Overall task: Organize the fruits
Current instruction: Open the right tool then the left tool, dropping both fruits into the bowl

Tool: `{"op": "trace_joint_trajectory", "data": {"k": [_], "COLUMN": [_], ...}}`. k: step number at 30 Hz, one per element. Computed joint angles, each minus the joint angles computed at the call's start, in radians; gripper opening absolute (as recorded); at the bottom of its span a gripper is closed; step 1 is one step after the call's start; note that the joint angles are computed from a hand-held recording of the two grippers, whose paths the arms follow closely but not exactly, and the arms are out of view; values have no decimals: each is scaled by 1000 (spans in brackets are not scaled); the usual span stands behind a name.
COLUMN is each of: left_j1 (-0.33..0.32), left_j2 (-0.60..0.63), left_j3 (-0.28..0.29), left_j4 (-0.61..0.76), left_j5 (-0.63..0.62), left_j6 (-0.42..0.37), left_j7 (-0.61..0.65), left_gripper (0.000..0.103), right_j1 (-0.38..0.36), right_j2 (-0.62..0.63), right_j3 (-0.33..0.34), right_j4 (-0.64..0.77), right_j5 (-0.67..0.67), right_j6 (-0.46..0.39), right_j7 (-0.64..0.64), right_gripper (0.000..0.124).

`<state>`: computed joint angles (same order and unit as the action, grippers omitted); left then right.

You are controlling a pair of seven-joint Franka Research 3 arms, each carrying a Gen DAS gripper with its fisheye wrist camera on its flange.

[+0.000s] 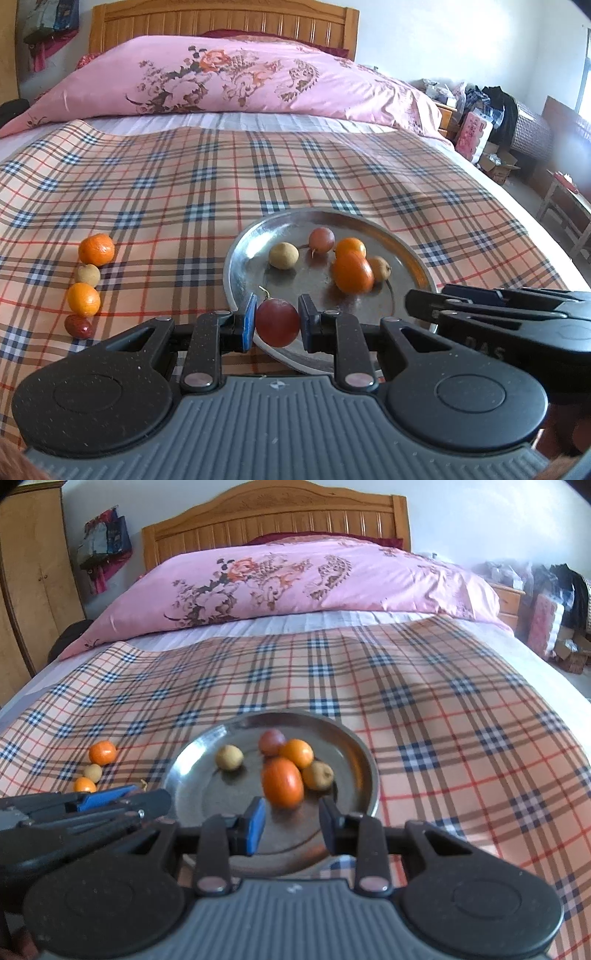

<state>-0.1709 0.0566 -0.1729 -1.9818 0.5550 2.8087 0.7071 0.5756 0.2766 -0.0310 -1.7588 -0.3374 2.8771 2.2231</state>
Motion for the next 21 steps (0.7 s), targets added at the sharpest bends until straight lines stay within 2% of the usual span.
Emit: {"op": "trace_joint_trajectory", "data": {"k": [10, 15, 17, 20, 21], "left_j1": [-3, 1, -8, -19, -23], "left_j2": [59, 82, 87, 90, 90], "left_j3": [-12, -24, -18, -6, -1], "left_j4": [38, 41, 44, 49, 49], "left_j5": [-117, -210, -206, -188, -177], "left_j6": [9, 45, 52, 49, 47], "left_j7": [108, 191, 193, 173, 159], "left_gripper": [24, 24, 24, 41, 50], "right_j1": [-16, -11, -9, -3, -1], "right_j2": [2, 8, 8, 7, 6], "right_j3": [5, 2, 0, -11, -14], "right_j4": [-15, -14, -13, -15, -16], "right_j5": [40, 52, 57, 47, 42], "right_j6": [18, 24, 22, 20, 19], "right_j7": [-34, -53, -53, -38, -31], "right_gripper": [30, 30, 30, 30, 30]}}
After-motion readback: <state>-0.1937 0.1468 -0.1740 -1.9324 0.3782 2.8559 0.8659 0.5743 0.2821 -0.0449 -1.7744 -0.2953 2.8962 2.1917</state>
